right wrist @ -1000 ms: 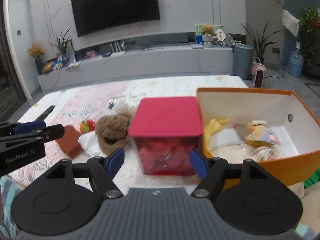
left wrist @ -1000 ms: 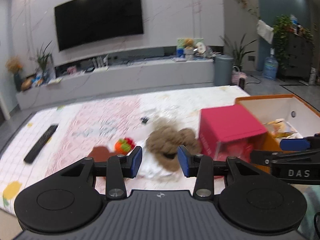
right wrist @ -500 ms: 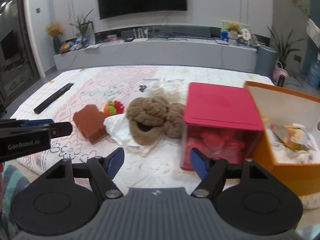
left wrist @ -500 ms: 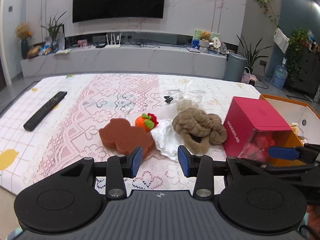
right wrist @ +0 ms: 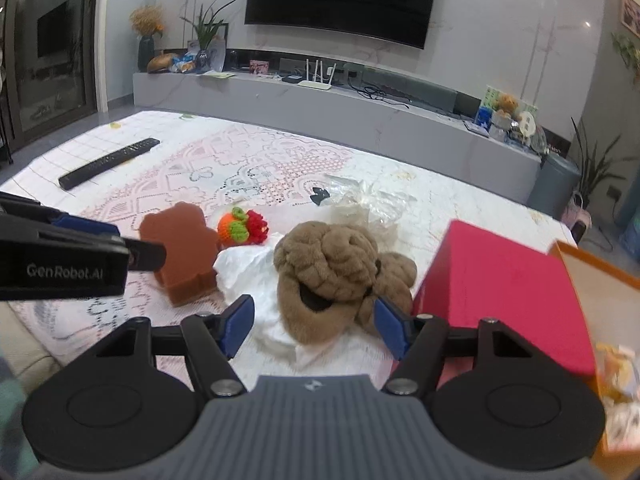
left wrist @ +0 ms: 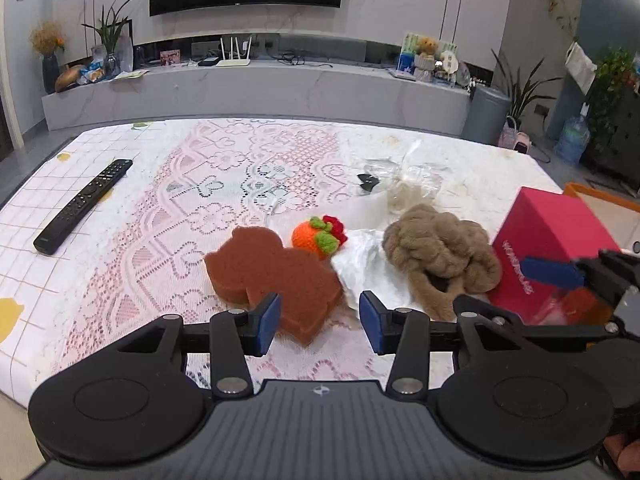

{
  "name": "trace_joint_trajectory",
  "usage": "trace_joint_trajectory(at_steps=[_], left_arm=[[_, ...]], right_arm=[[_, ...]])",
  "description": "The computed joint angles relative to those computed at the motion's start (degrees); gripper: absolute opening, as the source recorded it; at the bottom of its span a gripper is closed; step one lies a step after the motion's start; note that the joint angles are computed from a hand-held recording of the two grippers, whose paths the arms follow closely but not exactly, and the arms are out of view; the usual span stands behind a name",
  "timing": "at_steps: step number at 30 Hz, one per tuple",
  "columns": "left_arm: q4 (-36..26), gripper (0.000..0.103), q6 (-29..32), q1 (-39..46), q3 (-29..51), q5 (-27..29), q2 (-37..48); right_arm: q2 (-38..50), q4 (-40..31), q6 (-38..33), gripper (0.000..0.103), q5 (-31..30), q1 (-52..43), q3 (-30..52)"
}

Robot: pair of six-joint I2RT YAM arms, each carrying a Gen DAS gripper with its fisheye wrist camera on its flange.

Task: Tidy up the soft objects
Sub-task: 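Grasp the brown sponge bear with the left gripper while the right grasps the knotted brown plush toy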

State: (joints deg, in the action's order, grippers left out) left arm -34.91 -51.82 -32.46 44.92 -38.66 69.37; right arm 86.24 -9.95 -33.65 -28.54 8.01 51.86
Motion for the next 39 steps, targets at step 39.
trace_joint_trajectory(at_steps=[39], left_arm=[[6.1, 0.09, -10.2, 15.8, 6.9, 8.7, 18.5]], right_arm=[[19.6, 11.4, 3.7, 0.056, 3.6, 7.3, 9.4]])
